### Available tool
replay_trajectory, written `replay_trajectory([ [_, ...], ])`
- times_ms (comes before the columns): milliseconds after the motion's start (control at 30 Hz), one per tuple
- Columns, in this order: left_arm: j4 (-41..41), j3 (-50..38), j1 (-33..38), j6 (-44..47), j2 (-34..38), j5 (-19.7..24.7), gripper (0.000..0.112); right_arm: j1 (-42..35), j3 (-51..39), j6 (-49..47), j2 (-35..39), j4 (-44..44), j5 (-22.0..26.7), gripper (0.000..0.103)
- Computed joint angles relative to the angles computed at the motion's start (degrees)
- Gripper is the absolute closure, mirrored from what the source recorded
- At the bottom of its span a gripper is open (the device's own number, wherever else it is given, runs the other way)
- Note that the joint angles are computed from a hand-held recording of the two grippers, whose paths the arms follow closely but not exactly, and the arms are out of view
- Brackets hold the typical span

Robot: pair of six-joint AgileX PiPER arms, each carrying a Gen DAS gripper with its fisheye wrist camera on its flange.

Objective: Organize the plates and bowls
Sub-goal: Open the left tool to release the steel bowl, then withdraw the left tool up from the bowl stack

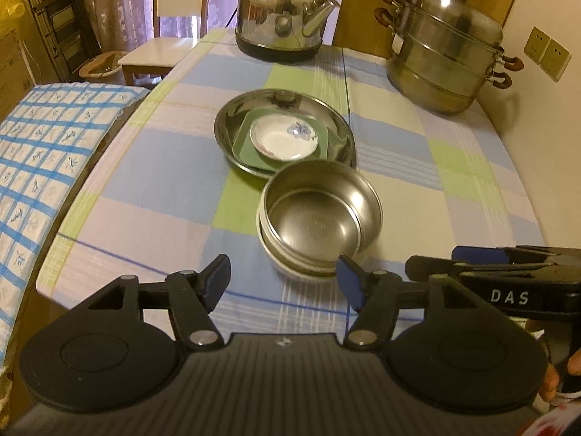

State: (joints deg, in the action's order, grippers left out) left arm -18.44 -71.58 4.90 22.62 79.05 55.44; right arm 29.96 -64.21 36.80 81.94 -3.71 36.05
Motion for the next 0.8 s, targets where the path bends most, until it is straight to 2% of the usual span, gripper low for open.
replay_trajectory([
  [167, 1.2, 2.9, -0.8, -1.3, -2.1, -0.1, 0.044, 0.0, 2.4, -0.3, -2.3, -0.5, 0.5, 0.033],
  [800, 6.5, 10.1, -8.1, -10.3, -8.4, -0.6, 0.038, -2.8, 12.0, -5.7, -10.0, 3.3, 1.5, 0.032],
])
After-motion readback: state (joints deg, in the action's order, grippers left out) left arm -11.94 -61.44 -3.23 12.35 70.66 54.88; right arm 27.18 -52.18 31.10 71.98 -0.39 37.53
